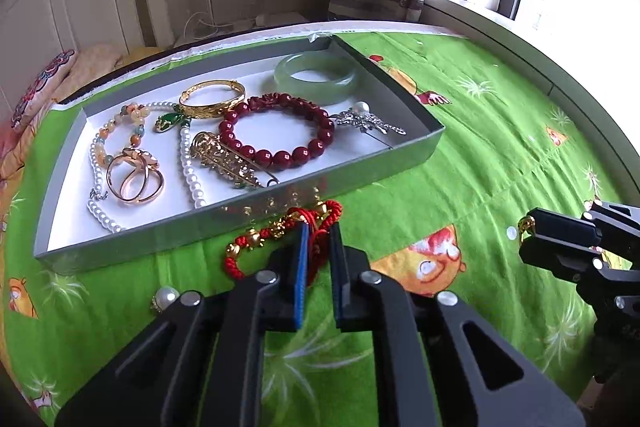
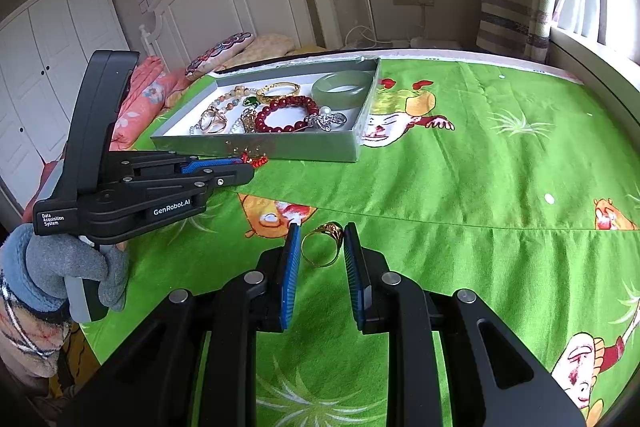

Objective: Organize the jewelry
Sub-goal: 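Grasp the red string bracelet with the left tool while the right tool holds the ring, then carry the gold ring and red string bracelet into the white box and open both tools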

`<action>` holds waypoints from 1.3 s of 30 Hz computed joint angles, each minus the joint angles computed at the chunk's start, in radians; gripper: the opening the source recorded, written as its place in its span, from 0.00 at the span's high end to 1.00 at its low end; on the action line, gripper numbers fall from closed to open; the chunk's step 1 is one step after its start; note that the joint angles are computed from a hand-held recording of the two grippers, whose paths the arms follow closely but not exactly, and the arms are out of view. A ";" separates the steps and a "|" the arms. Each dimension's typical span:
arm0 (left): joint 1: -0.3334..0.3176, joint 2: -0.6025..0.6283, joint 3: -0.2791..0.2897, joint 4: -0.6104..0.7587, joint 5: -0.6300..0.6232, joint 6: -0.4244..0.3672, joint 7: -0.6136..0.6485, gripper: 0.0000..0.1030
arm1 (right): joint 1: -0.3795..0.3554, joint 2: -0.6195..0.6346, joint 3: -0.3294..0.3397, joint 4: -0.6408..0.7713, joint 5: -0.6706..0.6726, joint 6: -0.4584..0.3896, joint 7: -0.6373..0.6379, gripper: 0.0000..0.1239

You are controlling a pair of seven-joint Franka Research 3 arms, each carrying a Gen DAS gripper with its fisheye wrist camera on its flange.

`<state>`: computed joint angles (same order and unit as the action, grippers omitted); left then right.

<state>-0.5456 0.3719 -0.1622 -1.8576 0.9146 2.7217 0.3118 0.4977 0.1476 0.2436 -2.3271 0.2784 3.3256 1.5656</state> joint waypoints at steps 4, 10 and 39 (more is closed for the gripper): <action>-0.011 -0.011 0.010 -0.009 0.028 -0.006 -0.037 0.93 | 0.019 -0.001 -0.019 0.001 0.007 -0.001 -0.004 0.82; -0.033 -0.038 0.010 -0.022 0.143 -0.049 -0.135 0.94 | 0.024 -0.004 -0.022 -0.005 0.012 0.010 -0.005 0.82; 0.013 -0.172 -0.071 -0.129 0.280 -0.079 -0.266 0.94 | 0.249 0.001 -0.189 0.042 0.155 0.022 -0.164 0.82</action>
<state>-0.5324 0.2002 -0.2331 -1.9865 1.1951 2.6432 0.0454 0.7468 0.1484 0.0550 -2.2847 0.4335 3.3472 1.4016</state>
